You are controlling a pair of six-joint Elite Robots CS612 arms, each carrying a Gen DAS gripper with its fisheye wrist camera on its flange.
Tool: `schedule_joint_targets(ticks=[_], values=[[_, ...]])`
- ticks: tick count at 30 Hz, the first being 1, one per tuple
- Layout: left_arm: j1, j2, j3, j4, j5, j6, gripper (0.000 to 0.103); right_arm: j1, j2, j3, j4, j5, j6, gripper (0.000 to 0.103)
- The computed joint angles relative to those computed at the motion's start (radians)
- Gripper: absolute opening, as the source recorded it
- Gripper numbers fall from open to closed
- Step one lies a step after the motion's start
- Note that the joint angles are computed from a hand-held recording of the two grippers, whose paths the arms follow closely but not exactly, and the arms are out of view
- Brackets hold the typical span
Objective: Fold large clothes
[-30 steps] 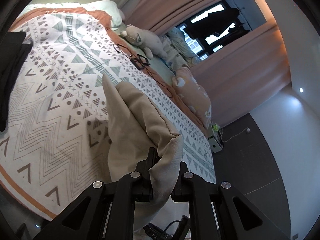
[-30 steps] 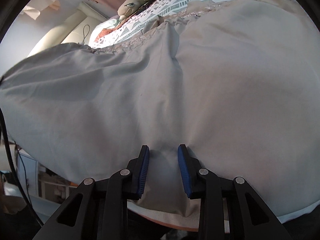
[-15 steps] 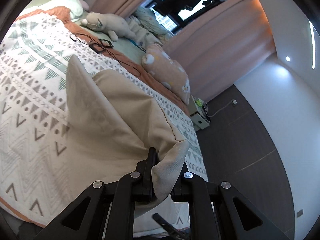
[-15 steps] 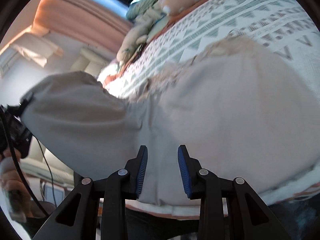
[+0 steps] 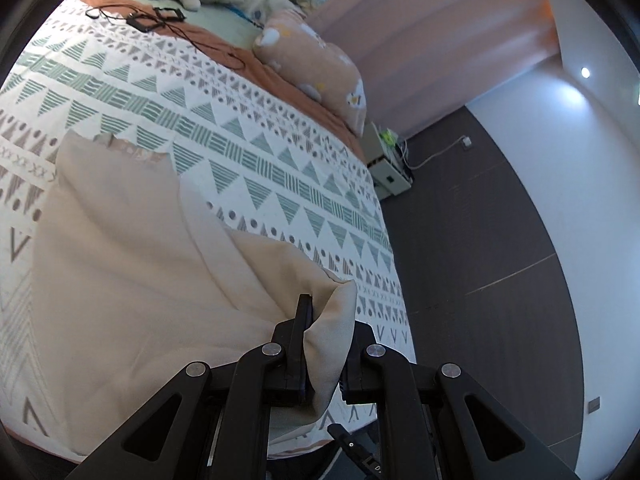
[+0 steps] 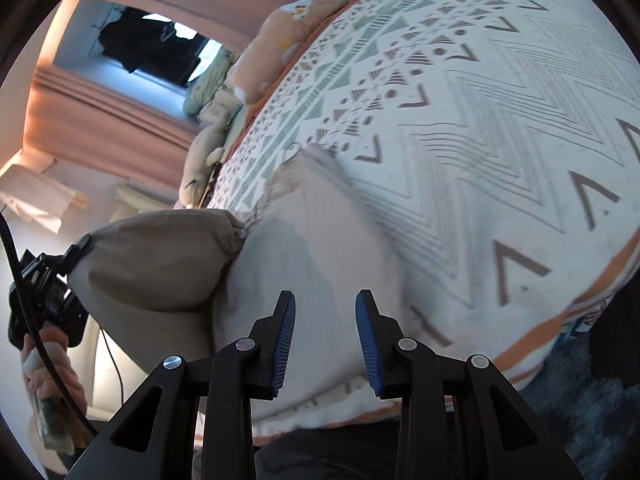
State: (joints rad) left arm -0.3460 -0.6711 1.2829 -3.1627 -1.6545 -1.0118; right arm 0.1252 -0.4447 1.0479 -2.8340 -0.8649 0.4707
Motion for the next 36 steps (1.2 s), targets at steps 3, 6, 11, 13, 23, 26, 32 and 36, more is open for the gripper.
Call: schedule_joint_targets(ticks=[3,6,11,13,23,26,32,36], values=[[-0.009,0.011,-0.023,0.002,-0.007,0.007,0.010,-0.014,0.006,0.000,0.001,0.002,0.016,0.033],[-0.021,0.026,-0.038,-0.042,-0.019,0.026,0.010,-0.023,0.010,-0.001,0.004,0.010,0.022,0.033],[-0.039,0.058,-0.085,0.029,-0.092,0.074,0.010,-0.035,0.012,0.000,0.015,0.020,0.011,0.033],[-0.044,0.075,-0.104,0.056,-0.121,0.065,0.010,-0.038,0.010,0.006,0.016,0.022,0.005,0.033],[-0.057,0.133,-0.105,0.080,-0.278,-0.025,0.035,-0.052,-0.008,0.035,0.074,0.016,-0.046,0.033],[-0.050,0.137,-0.086,0.002,-0.308,-0.050,0.052,-0.051,-0.008,0.023,0.098,0.031,-0.081,0.033],[-0.038,0.050,0.070,-0.083,-0.144,-0.076,0.054,-0.039,-0.006,0.000,0.108,0.072,-0.136,0.056],[-0.025,-0.010,0.178,-0.100,-0.030,-0.107,0.054,-0.021,0.016,-0.064,0.209,0.092,-0.220,0.056]])
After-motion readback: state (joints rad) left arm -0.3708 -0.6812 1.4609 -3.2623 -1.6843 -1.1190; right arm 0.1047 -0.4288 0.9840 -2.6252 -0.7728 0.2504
